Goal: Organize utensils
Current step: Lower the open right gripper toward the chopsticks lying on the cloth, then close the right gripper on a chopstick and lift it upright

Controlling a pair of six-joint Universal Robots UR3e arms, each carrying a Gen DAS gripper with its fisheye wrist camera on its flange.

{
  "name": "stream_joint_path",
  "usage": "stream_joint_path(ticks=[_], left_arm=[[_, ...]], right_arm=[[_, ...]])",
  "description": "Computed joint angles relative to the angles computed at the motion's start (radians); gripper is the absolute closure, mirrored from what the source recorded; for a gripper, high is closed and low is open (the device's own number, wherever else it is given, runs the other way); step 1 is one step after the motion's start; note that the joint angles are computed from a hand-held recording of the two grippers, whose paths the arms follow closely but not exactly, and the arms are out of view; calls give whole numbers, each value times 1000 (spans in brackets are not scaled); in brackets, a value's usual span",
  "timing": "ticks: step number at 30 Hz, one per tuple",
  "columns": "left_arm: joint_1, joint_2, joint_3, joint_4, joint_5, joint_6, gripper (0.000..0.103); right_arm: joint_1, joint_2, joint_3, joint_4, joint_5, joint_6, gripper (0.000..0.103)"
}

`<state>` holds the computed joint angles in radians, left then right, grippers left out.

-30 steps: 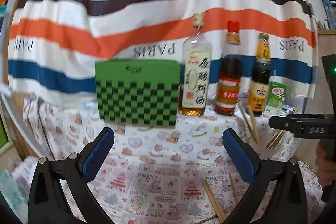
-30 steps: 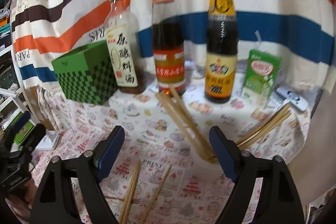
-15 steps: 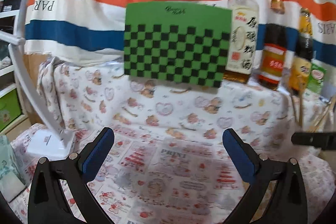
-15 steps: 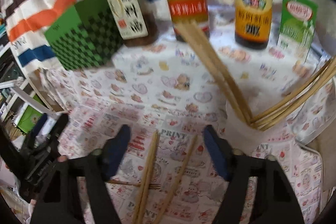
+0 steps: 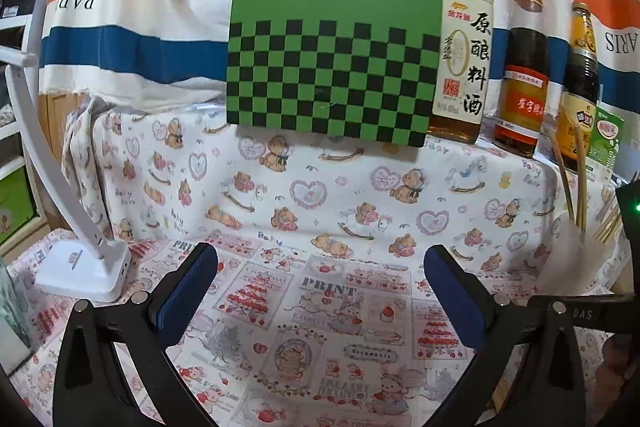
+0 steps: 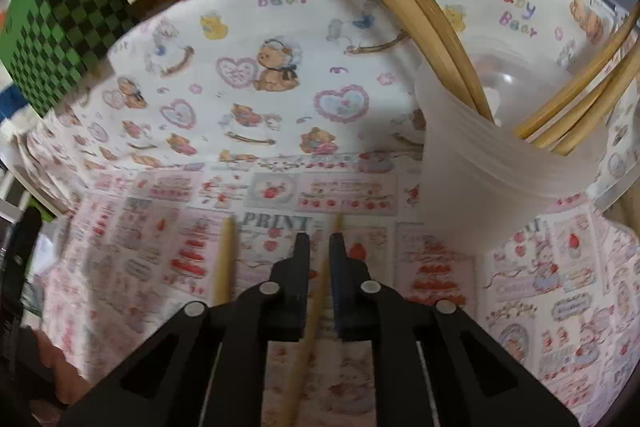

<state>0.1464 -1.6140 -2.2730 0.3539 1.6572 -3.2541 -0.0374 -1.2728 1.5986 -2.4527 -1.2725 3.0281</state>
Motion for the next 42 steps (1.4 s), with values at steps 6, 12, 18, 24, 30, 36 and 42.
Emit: stream_joint_path(ticks=[6, 12, 18, 24, 30, 36, 42], left_arm=[[-27, -23, 16, 12, 27, 35, 1], [-1, 69, -42, 39, -53, 1, 1], [-27, 74, -50, 96, 11, 5, 1], [13, 105, -58, 56, -36, -1, 1], [-54, 86, -28, 69, 82, 39, 1], [-107, 61, -8, 82, 150, 62, 1], [-124, 53, 0, 90, 160, 97, 1]], right_arm=[[-34, -73, -11, 195, 48, -110, 101], [-75, -287, 193, 242, 58, -202, 90], [-45, -342, 327, 196, 34, -242, 83], [-8, -358, 401, 75, -7, -261, 73], [24, -366, 483, -79, -55, -270, 75], [2, -403, 585, -240, -48, -296, 96], [-120, -489, 689, -417, 120, -249, 97]])
